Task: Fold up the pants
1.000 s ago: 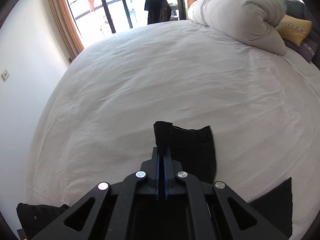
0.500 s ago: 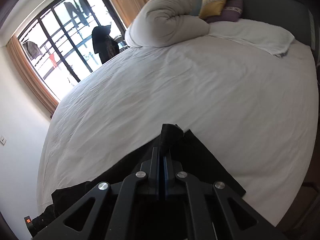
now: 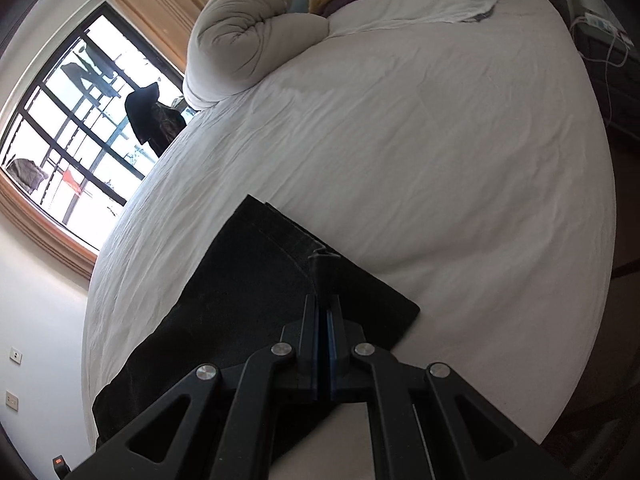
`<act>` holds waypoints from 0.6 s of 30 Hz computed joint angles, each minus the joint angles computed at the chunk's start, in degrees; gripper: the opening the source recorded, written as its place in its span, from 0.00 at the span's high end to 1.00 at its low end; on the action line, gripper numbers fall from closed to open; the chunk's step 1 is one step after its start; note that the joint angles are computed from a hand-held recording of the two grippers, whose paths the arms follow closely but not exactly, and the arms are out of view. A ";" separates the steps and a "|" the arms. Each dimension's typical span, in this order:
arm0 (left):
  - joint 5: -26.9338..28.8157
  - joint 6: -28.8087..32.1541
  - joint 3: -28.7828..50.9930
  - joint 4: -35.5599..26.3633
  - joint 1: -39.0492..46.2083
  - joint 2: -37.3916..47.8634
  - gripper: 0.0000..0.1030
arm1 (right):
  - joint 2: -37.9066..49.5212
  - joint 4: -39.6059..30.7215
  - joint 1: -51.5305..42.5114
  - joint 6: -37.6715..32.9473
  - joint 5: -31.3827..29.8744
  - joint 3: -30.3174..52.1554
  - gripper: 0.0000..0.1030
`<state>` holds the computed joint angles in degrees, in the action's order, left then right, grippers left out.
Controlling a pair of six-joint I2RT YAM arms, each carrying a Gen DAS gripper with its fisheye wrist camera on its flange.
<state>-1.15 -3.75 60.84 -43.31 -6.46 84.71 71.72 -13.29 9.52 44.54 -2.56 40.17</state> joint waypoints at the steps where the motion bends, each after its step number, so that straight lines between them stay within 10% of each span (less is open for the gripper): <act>1: -0.08 -0.06 0.34 -0.21 -0.06 0.28 0.37 | -0.05 1.05 -0.85 0.58 -0.91 -1.28 0.96; 18: -1.48 -1.95 -0.58 2.93 -2.62 1.10 0.23 | -2.03 3.57 -1.68 4.50 -0.87 -5.94 0.96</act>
